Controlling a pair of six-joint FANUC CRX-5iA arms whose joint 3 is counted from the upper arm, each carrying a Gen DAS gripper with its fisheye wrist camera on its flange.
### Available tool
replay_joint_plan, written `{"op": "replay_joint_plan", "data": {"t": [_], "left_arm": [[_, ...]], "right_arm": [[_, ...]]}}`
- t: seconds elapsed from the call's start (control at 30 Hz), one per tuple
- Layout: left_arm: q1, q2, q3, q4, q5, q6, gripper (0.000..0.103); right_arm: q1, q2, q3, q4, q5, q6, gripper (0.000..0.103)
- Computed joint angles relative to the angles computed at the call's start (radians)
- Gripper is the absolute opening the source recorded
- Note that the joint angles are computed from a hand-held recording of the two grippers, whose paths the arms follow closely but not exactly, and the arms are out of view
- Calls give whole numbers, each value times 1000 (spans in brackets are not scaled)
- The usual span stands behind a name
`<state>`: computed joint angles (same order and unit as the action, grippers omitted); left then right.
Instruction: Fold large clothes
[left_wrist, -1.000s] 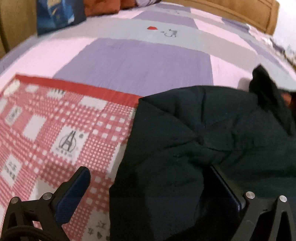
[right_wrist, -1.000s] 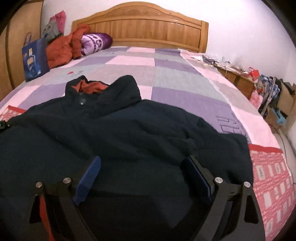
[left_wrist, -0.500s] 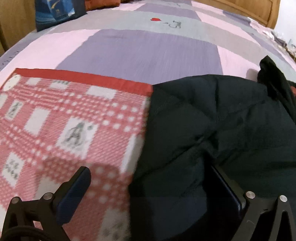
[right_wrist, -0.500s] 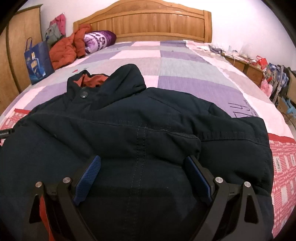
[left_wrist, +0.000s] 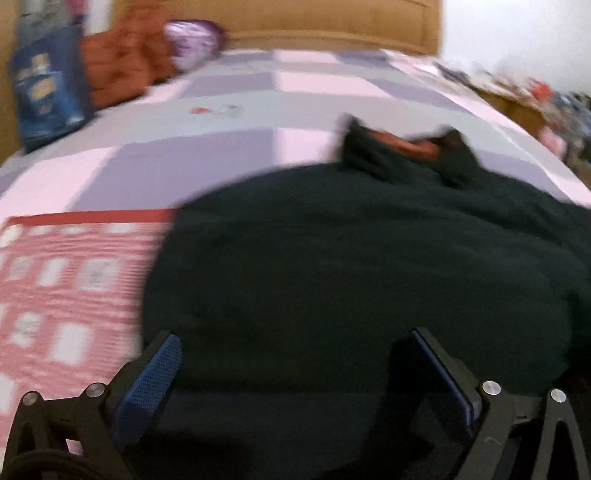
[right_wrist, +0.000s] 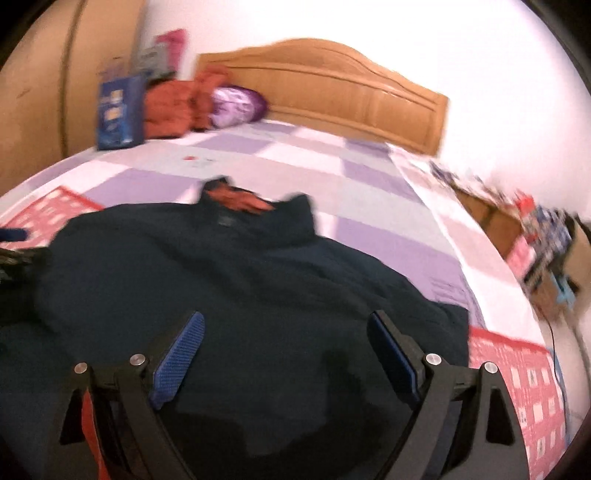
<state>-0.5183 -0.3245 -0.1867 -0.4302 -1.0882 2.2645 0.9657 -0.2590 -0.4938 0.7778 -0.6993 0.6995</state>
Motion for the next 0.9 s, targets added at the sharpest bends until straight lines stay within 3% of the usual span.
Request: {"op": "replay_joint_plan", "data": {"t": [0.07, 0.13, 0.2, 0.23, 0.33, 0.43, 0.6, 0.67, 0.73, 0.83, 0.9], "left_arm": [[-30, 43, 23, -34, -20, 14, 101], [20, 10, -24, 3, 8, -23, 103], [68, -40, -71, 25, 20, -62, 103], [75, -64, -85, 12, 10, -71, 103], [68, -87, -92, -45, -77, -56, 103], [70, -131, -117, -54, -122, -3, 103], [-40, -142, -93, -91, -180, 82, 103], [-73, -123, -55, -116, -161, 98, 103], [-50, -82, -8, -111, -115, 91, 103], [59, 27, 71, 11, -4, 6, 103], [118, 104, 115, 100, 23, -65, 103]], "right_arm": [[28, 44, 35, -55, -45, 58, 91], [14, 66, 26, -51, -98, 63, 91], [-47, 21, -26, -41, -89, -3, 91], [-88, 5, -40, -35, -134, -45, 91], [-197, -57, -38, -168, -139, 4, 92], [-174, -64, -44, -84, -185, 22, 92], [-121, -94, -57, 6, -226, -107, 92], [-96, -98, -46, 20, -211, -121, 92], [-73, -61, -5, 18, -170, -110, 93], [-49, 52, 116, -57, -91, -27, 93], [-34, 145, 227, -163, -86, 83, 93]]}}
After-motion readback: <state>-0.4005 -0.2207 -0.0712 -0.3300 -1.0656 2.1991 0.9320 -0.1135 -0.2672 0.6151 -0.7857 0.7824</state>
